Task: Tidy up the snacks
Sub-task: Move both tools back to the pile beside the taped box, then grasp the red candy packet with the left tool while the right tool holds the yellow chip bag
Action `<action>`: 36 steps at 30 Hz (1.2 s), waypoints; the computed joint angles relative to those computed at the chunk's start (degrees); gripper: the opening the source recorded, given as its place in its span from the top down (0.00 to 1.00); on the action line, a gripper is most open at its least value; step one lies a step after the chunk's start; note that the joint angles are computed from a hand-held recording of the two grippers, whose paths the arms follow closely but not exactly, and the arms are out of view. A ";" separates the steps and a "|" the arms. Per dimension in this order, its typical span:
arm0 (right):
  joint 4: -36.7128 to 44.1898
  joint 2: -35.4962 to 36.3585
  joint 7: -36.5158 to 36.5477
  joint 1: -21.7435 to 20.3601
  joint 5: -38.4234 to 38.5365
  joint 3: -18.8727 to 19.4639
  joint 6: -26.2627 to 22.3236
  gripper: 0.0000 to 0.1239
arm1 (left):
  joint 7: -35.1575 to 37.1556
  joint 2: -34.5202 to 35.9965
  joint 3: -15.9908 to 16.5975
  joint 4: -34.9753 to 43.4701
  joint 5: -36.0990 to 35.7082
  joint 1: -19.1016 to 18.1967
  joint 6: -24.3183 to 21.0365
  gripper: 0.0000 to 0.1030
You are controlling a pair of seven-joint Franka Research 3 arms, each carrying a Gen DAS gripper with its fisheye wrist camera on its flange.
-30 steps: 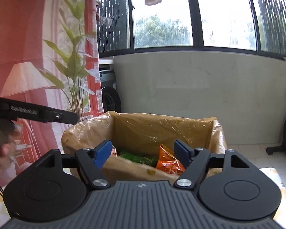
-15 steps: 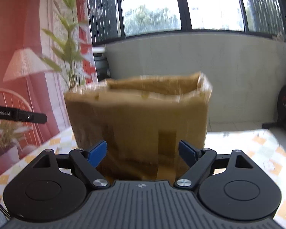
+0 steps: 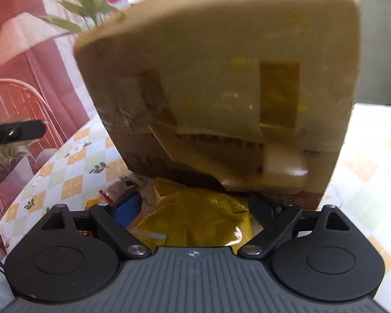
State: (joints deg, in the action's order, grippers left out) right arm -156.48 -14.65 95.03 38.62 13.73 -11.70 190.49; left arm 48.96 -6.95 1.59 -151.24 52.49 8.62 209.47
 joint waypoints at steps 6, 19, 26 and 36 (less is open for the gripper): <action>0.90 2.22 0.12 5.08 2.81 -5.27 -0.74 0.20 | 1.16 -0.06 -0.15 -1.62 -1.56 0.19 -0.43 0.17; -7.47 -3.50 -1.81 6.52 -2.48 -8.46 5.13 0.34 | -3.03 0.37 1.59 -2.08 2.39 -0.32 -2.38 0.21; -13.11 -5.78 -5.82 -12.41 1.93 13.06 12.45 0.35 | -10.06 0.96 1.85 -0.48 6.02 2.19 -2.06 0.30; -15.29 -1.89 -6.15 -17.34 7.84 21.04 21.21 0.35 | -13.44 1.42 1.46 0.57 9.29 2.58 -4.93 0.43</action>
